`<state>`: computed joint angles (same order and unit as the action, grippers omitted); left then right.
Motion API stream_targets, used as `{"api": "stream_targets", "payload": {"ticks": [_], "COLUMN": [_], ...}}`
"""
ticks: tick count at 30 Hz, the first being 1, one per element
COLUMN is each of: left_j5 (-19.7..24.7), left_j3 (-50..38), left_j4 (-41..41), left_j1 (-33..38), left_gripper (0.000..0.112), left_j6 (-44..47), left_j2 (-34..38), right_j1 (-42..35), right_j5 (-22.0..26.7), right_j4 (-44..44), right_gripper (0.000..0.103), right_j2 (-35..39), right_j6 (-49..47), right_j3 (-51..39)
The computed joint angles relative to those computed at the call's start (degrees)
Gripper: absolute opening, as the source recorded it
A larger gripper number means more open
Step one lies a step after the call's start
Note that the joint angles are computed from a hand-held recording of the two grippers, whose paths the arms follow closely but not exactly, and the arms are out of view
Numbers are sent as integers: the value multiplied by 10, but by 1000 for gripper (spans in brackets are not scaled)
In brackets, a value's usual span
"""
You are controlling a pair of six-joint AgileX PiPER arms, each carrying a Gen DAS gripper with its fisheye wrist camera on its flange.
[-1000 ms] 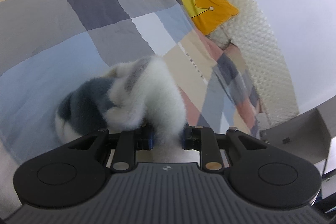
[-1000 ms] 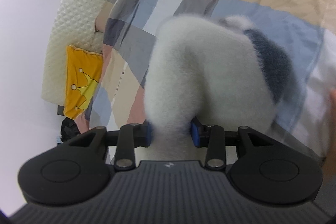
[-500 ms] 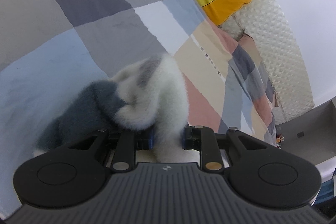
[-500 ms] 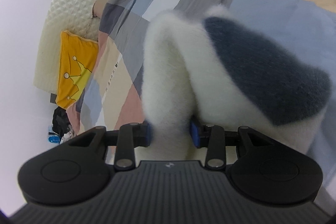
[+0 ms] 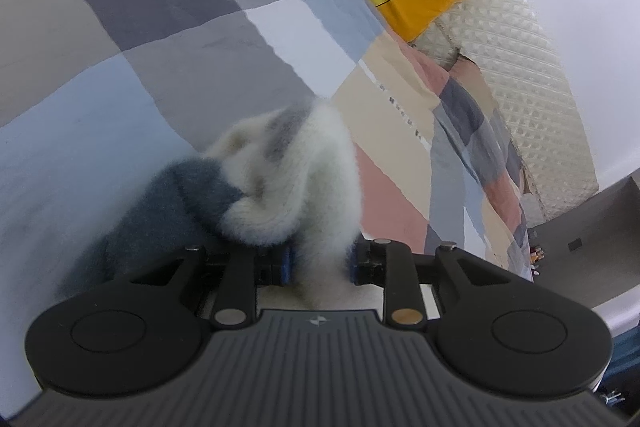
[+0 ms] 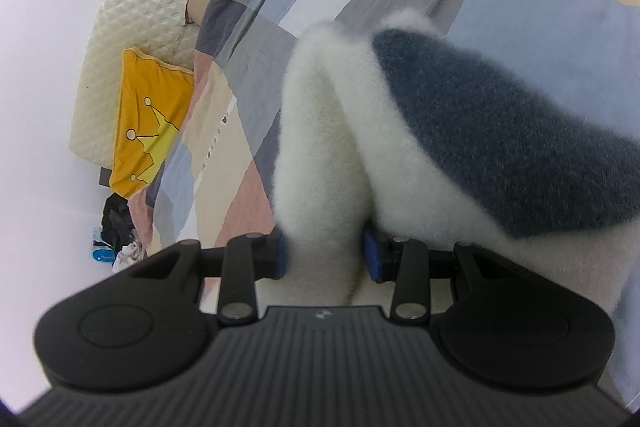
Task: Fold large clothes
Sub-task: 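Lift the folded sweater edge with both tools and fold it over, then open both tools and press the folded sweater flat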
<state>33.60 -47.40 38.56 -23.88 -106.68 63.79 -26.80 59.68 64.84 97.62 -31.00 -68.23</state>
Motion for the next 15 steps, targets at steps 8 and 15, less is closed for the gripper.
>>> {"api": "stream_targets", "payload": {"ticks": [8, 15], "left_j5": [116, 191], "left_j3": [-50, -89], "left_j4": [58, 116], "left_j1": [-104, -225], "left_gripper": [68, 78], "left_j6": [-23, -5], "left_j2": [-9, 7], "right_j1": [-18, -33], "right_j5": [23, 77], "right_j4": [19, 58], "right_gripper": [47, 80], "right_j2": [-20, -35], "right_j6": [-52, -126], "right_j3": [14, 20]}}
